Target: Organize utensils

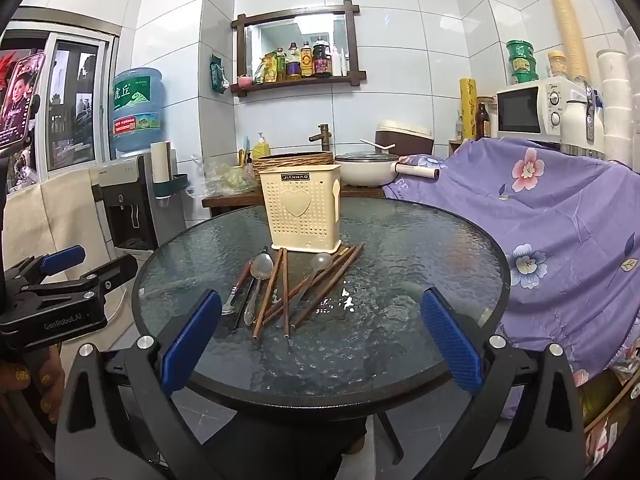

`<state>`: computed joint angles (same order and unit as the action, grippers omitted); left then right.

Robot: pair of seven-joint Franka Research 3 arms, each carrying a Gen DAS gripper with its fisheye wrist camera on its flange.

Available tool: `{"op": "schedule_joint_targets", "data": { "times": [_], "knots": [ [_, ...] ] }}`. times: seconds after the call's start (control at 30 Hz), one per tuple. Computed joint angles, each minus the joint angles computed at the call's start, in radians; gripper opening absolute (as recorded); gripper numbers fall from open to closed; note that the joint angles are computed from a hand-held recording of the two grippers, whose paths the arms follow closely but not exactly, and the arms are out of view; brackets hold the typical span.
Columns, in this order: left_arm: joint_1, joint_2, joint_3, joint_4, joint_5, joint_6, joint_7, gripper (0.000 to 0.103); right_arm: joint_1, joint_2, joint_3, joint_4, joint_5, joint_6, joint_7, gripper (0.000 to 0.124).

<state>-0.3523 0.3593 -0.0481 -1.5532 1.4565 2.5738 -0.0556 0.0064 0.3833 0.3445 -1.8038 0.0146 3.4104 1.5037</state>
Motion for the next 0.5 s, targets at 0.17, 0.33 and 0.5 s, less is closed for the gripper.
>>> {"op": "schedule_joint_targets", "data": {
  "times": [0.17, 0.33, 0.5],
  "knots": [
    [-0.002, 0.002, -0.001, 0.002, -0.006, -0.004, 0.006, 0.097, -0.008, 0.001, 0.007, 0.004, -0.003, -0.008, 0.000, 0.098],
    [0.000, 0.005, 0.002, 0.002, -0.010, 0.001, 0.009, 0.097, -0.013, 0.001, 0.013, 0.005, 0.000, -0.011, -0.004, 0.098],
    [-0.002, 0.005, 0.004, -0.003, -0.004, 0.002, -0.001, 0.097, -0.008, -0.003, 0.011, 0.001, 0.007, -0.013, -0.010, 0.098]
  ]
}}
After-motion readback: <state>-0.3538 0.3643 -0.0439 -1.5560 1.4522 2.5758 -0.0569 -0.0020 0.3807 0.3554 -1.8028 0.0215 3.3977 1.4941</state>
